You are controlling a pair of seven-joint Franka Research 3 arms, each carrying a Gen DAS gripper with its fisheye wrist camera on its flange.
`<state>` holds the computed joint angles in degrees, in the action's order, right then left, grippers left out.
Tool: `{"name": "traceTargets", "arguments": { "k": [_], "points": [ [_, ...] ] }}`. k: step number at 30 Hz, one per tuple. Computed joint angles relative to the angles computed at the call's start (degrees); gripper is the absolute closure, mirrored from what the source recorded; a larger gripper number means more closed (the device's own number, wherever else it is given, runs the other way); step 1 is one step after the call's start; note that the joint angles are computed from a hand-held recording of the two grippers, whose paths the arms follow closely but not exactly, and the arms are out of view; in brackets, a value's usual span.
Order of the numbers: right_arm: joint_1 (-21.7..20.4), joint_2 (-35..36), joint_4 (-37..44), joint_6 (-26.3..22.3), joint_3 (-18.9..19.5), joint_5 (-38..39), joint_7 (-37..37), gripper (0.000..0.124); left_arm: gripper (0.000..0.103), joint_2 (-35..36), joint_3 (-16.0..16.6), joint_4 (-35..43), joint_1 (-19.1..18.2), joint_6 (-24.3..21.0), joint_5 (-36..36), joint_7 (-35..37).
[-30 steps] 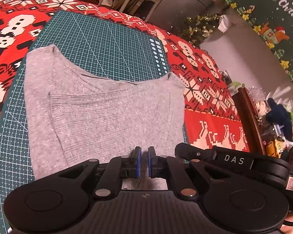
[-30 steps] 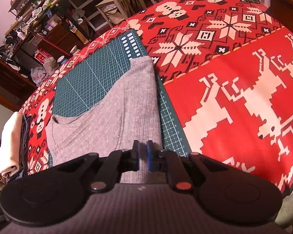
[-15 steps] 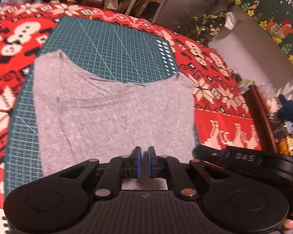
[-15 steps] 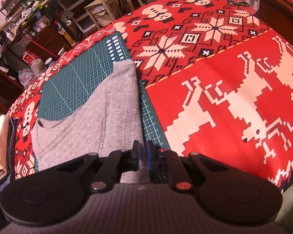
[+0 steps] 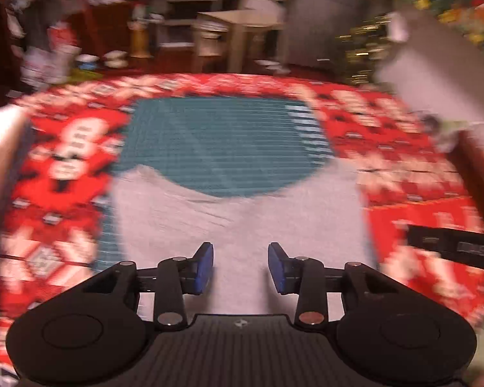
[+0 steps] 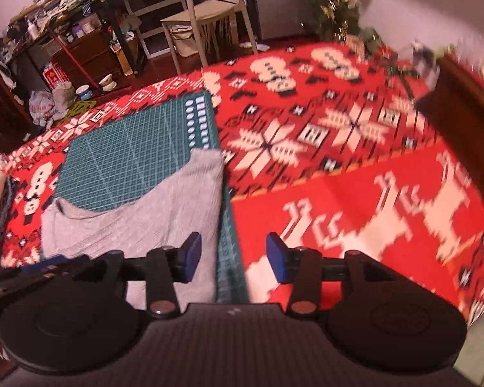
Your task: Fold clothes
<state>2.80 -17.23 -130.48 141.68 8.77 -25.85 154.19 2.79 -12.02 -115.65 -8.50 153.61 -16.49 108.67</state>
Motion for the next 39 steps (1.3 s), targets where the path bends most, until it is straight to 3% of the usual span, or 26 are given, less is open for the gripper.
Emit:
{"name": "traceTargets", "arguments": {
  "k": [2,4,7,10,12,16,18,22,24,27,30,31,34,36,38,39],
  "points": [
    [-0.35,0.64,0.85,-0.73,-0.22,-1.08,-1.19,0.074,0.066,0.46,0.30,-0.34,-0.49,3.22,5.95,-4.98],
    [-0.69,1.11,1.03,-0.05,-0.64,-1.88,-1.31,0.060,0.062,1.24,0.12,0.28,-0.39,4.01,6.73,-5.38],
    [-1.92,1.01,-0.23,3.96,-0.50,-5.83,0.16,0.033,0.041,2.17,-0.59,0.97,0.36,4.07,3.33,-4.03],
    [-3.09,1.40,-0.50,6.23,0.27,-10.75,1.26,0.022,0.030,2.98,-1.42,0.79,0.96,6.31,0.34,-1.59],
    [-3.52,1.89,-0.46,7.89,0.33,-13.42,1.57,0.022,0.025,3.93,-2.12,1.25,1.42,7.06,-1.84,0.47],
    [-3.96,2.61,-1.56,14.44,-1.20,-14.62,0.88,0.022,0.025,6.08,-3.83,3.30,2.93,5.38,-6.93,5.73],
    [-3.81,2.91,-2.75,17.85,-2.40,-12.82,-2.56,0.022,0.025,6.05,-4.75,2.74,3.57,6.70,-9.90,8.44],
    [-8.59,2.62,-5.85,24.98,0.16,-18.18,2.28,0.022,0.025,4.94,-7.74,0.52,5.19,10.87,-21.85,20.34],
    [-11.66,2.65,-6.80,28.81,2.06,-22.50,6.07,0.022,0.025,4.63,-8.45,0.62,5.59,9.35,-28.12,28.27],
    [-14.67,3.27,-5.65,28.20,5.07,-28.97,9.51,0.022,0.025,4.44,-7.09,0.34,3.76,9.00,-29.64,29.88],
    [-12.98,4.34,-4.59,27.75,3.85,-31.36,9.67,0.022,0.025,4.74,-6.13,0.64,2.67,8.52,-30.47,28.63],
    [-11.82,4.79,-4.51,28.78,2.73,-30.62,8.55,0.023,0.026,4.95,-5.90,0.98,2.57,7.77,-30.86,28.04],
    [-10.85,5.75,-3.69,31.06,1.94,-32.16,8.10,0.034,0.043,6.28,-5.82,3.26,3.59,3.60,-36.33,29.03],
    [-8.96,6.59,-3.36,31.28,0.54,-28.73,4.54,0.039,0.060,7.09,-5.68,4.47,3.78,1.78,-38.01,29.65],
    [-7.35,7.61,-2.94,30.60,-0.48,-24.81,0.77,0.051,0.075,7.76,-5.65,5.35,3.91,0.43,-39.16,30.46],
    [-6.60,8.12,-2.70,30.24,-0.94,-22.87,-1.09,0.064,0.079,8.01,-5.67,5.61,3.92,0.01,-39.52,31.03]
  ]
}}
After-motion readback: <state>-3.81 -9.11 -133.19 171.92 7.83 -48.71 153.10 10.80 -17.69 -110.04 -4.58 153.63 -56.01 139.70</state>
